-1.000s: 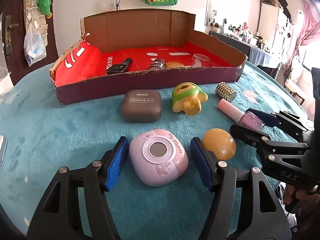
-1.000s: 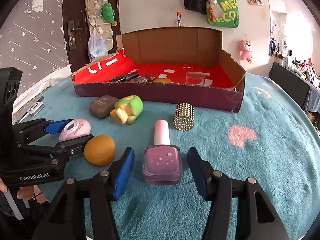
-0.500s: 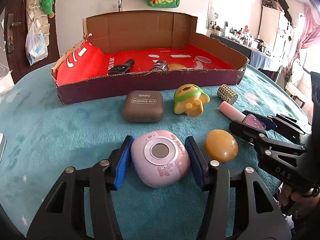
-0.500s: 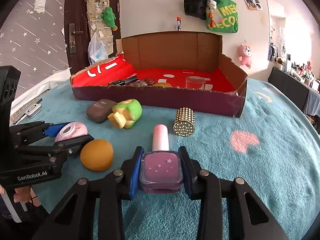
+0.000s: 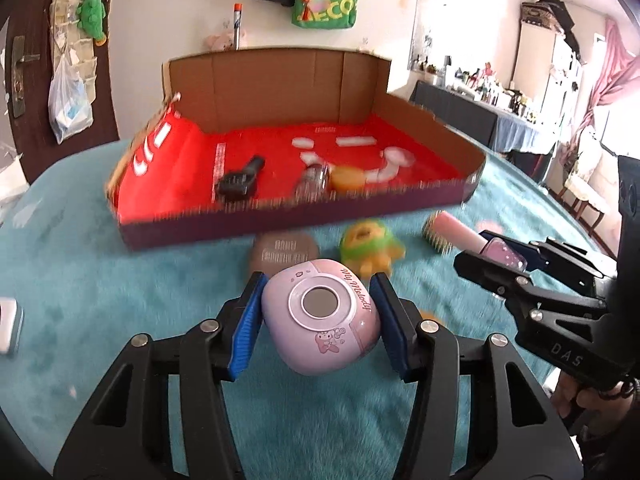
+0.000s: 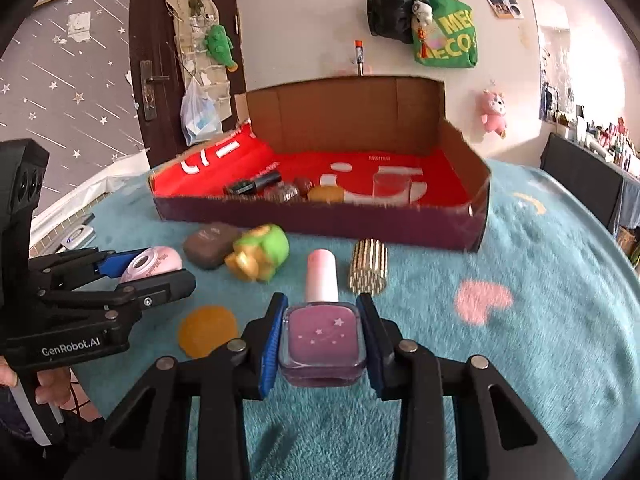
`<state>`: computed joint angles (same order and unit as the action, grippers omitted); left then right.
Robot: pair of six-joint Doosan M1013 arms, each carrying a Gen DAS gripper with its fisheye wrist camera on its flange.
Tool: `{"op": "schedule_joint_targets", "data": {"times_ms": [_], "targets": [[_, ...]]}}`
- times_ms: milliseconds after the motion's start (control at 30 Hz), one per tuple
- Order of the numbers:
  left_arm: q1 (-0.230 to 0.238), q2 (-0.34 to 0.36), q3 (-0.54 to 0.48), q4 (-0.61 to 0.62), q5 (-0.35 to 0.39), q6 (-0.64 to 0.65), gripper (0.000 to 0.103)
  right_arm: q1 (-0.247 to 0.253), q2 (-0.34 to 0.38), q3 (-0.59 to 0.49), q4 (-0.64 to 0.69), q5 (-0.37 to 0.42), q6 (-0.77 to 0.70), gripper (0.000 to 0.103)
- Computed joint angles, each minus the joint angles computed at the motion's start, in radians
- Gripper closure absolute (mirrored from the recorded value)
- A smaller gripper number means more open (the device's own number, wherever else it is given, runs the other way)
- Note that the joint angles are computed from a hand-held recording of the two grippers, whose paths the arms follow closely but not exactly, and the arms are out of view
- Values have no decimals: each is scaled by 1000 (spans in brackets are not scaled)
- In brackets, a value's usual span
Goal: Organize rigid objects
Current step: 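Carry the pink compact with the left tool while the right tool carries the polish into the box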
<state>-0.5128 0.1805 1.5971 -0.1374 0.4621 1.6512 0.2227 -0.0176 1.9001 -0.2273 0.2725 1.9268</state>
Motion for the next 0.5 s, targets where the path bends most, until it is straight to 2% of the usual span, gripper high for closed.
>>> {"op": "schedule_joint_targets", "data": {"times_ms": [100, 200, 300, 367, 500], "targets": [[12, 25, -59, -73, 33, 75, 52, -8, 5, -29, 43, 7, -54, 65], [35, 74, -155, -207, 105, 217, 52, -32, 19, -75, 171, 21, -185, 65], [45, 135, -264, -230, 183, 277, 52, -64, 45, -141, 295, 48, -313, 65], [53, 176, -329, -271, 225, 346, 52, -82, 76, -200, 343, 86, -377, 65], [57, 265, -467, -255, 345, 364, 52, -109, 150, -316, 392, 205, -431, 65]]}}
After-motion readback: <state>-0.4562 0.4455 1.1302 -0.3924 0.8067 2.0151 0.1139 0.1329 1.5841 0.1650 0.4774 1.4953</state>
